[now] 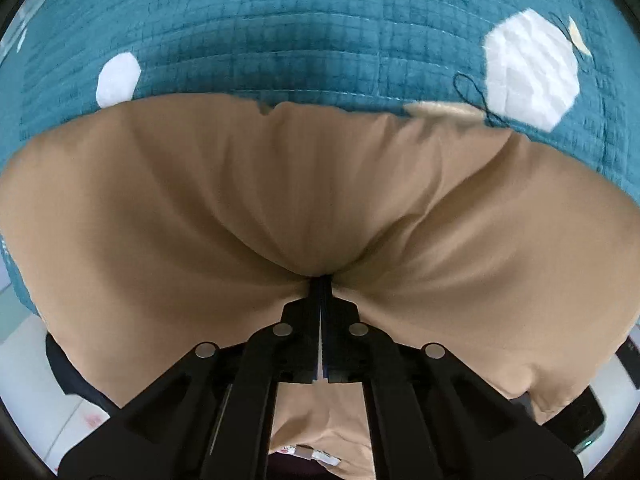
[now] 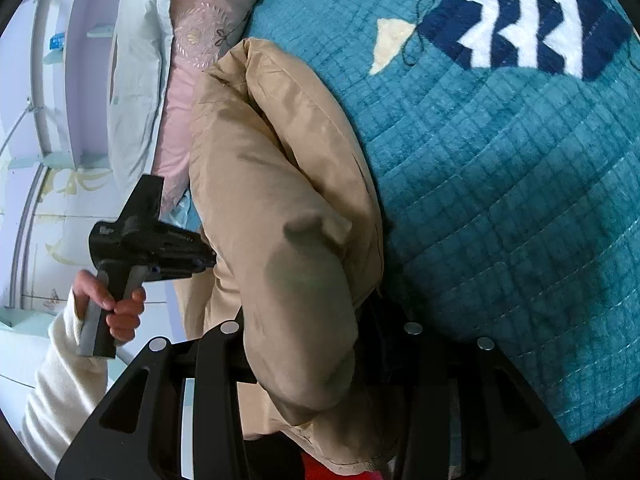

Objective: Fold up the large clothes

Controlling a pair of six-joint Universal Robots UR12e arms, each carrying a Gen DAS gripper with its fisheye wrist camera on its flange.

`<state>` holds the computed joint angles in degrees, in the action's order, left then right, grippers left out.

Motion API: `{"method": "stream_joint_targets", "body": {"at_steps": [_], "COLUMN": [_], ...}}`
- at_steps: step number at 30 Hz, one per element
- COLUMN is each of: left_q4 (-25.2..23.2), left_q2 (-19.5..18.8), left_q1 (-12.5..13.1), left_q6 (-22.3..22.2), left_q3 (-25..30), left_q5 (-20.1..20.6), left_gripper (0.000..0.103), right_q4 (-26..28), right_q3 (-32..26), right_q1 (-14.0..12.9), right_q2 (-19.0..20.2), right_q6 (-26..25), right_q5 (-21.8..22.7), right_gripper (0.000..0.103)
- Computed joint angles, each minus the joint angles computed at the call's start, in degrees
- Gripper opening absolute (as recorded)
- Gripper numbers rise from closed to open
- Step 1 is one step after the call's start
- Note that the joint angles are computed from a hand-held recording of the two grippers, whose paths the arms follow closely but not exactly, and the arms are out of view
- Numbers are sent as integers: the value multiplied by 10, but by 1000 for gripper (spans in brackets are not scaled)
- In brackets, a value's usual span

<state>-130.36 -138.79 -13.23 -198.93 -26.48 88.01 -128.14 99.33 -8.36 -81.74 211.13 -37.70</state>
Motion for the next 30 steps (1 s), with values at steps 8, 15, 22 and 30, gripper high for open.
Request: {"method": "stream_joint_targets", "body": {"at_steps": [8,15,22,30], "left_q4": [-51,48,-31,75], "left_q2": [46,123,145,201], "left_q1": [11,24,23,3], "left_q6": [-38,-57,-37,-21], "left_q3": [-25,-214,-185,-297], "left_q5": [-42,-105,-58,-15], "left_gripper": [1,2,2,2], "right_q4": [-6,26,5,8], "right_q3": [-1,-14,-7,-6], "right_q1": [0,4,2,0], "right_q2": [2,5,5,3], "right_q6": [6,-35,-10,-11], "right_q5": [1,-4,-3,3], "right_gripper": [36,39,38,38]}}
